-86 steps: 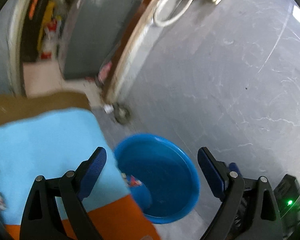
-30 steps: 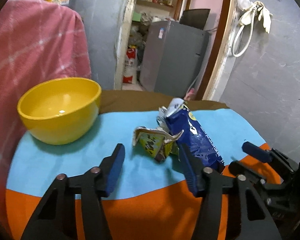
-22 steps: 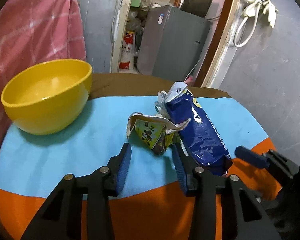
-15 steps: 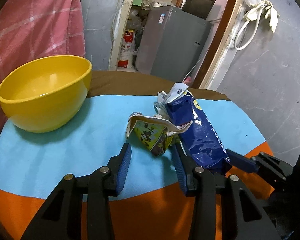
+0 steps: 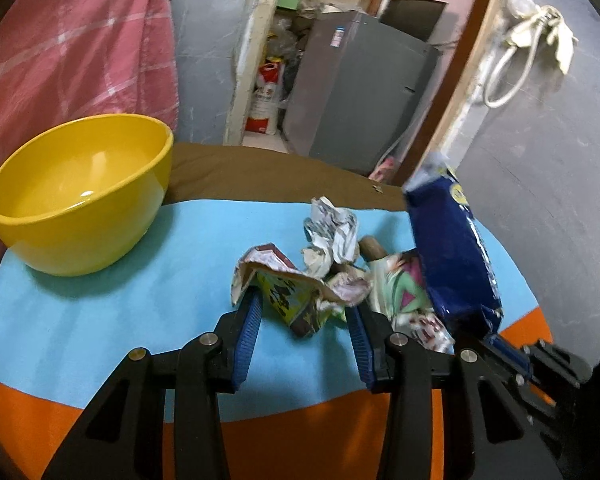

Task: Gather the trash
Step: 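Grasp the blue chip bag with the right gripper while the left grasps a paper wrapper, then lift the blue bag and paper wrapper and carry them over the bucket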

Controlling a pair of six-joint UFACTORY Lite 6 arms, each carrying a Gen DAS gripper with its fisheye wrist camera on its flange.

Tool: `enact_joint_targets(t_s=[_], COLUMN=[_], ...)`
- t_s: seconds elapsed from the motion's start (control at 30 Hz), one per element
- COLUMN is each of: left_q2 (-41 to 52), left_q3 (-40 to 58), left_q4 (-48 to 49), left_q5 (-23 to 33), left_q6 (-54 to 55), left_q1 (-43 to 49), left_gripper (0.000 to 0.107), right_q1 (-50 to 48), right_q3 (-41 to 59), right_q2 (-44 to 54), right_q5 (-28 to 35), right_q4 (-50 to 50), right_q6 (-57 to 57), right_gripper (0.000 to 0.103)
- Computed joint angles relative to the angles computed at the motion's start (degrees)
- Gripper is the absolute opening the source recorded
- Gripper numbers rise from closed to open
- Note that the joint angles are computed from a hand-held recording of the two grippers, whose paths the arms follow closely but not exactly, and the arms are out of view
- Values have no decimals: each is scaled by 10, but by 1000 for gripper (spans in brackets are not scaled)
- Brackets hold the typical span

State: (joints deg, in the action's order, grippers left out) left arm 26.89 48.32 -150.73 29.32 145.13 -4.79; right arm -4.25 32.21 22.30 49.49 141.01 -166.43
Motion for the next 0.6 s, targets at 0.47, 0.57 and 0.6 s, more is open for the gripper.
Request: enact_joint_targets(t_s=[0.47,0.57,0.6], left_q2=[-29,-56,-69], left_q3=[-37,-73,-90], left_q4=[-62,-78,-96], left_q5=[29,50,58], left_q6=[2,27,48], left_q1=[26,25,21], left_gripper=[21,18,18], right_q1=[-21,-30,-35], right_q3=[-11,-24,-31], right_q2=[0,-7,-10], right_q5=[32,53,63], right_q4=[-9,-4,-5], right_q6=[6,-4,-9], right_gripper=[37,37,37])
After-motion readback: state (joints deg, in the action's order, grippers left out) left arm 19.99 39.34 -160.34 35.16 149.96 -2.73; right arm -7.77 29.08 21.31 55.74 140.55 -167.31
